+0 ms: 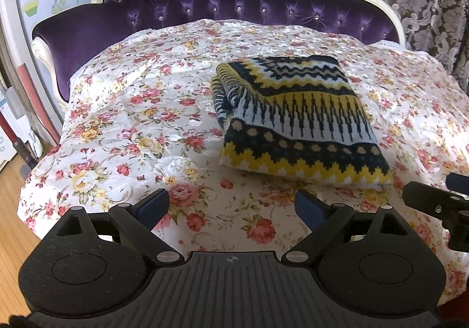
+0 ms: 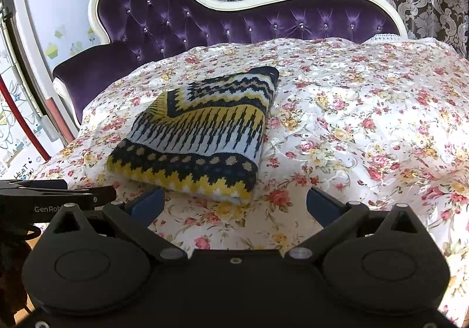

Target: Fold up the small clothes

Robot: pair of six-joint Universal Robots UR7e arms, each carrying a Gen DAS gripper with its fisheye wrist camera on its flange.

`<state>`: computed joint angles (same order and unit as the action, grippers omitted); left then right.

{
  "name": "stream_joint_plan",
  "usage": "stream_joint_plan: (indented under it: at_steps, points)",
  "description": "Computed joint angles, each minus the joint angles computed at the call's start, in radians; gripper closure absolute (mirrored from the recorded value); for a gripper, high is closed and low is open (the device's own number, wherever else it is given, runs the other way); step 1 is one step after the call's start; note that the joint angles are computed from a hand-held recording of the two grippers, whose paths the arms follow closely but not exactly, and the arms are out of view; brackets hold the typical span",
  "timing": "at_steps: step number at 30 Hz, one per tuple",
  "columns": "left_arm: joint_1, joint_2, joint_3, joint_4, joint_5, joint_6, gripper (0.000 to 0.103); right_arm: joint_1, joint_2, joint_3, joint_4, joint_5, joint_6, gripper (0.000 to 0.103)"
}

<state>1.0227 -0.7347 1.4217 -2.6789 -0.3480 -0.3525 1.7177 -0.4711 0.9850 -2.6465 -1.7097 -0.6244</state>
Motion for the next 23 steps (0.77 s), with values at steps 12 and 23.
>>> stream_joint_plan:
  at_steps: [12, 23]
  points:
    - [0.005, 0.002, -0.007, 0.028, -0.011, -0.017, 0.01, -0.001, 0.011, -0.021, 0.041, 0.003, 0.016, 0.001]
    - [0.007, 0.001, -0.012, 0.044, -0.016, -0.028, 0.01, -0.004, 0.019, -0.037, 0.064, 0.003, 0.035, 0.001]
